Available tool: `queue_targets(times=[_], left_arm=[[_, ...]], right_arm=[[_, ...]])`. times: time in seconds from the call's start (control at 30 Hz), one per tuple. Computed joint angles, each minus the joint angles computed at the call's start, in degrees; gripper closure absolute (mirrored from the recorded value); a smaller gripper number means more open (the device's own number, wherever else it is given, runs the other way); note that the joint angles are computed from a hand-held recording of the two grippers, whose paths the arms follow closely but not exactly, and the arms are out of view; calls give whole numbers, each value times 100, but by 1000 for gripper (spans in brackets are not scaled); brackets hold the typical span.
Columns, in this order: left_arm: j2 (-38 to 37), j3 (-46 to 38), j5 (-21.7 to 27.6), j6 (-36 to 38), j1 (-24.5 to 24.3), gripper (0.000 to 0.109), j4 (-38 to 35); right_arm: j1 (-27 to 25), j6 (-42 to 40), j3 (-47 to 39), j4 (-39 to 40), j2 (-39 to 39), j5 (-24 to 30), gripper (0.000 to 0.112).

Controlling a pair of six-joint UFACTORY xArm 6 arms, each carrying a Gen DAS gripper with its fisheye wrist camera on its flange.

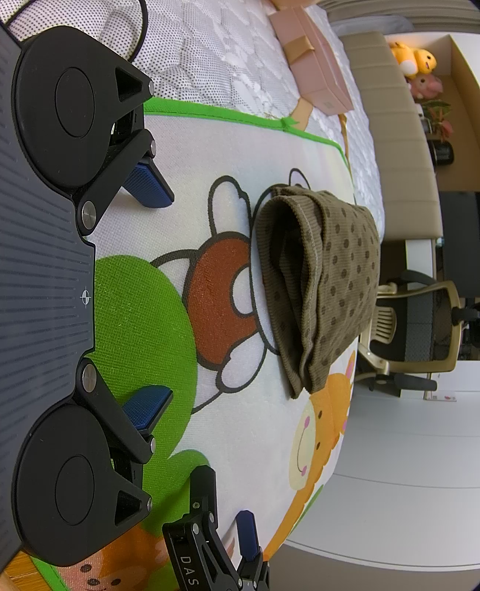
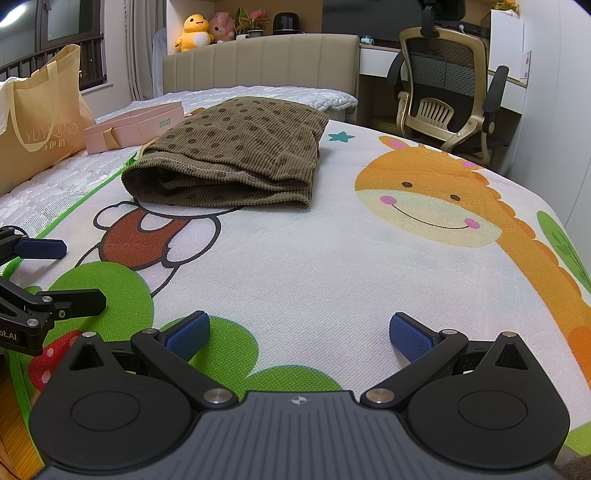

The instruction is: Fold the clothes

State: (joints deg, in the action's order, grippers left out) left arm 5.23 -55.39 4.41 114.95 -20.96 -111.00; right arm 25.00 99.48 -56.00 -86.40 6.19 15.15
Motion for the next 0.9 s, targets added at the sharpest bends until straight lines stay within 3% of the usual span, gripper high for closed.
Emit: queue_targets(times=[0.9], left_arm=[[12,13,-10,-240,-17,6,231]], right_arm=[[6,-7,-6,11,6,7,9]])
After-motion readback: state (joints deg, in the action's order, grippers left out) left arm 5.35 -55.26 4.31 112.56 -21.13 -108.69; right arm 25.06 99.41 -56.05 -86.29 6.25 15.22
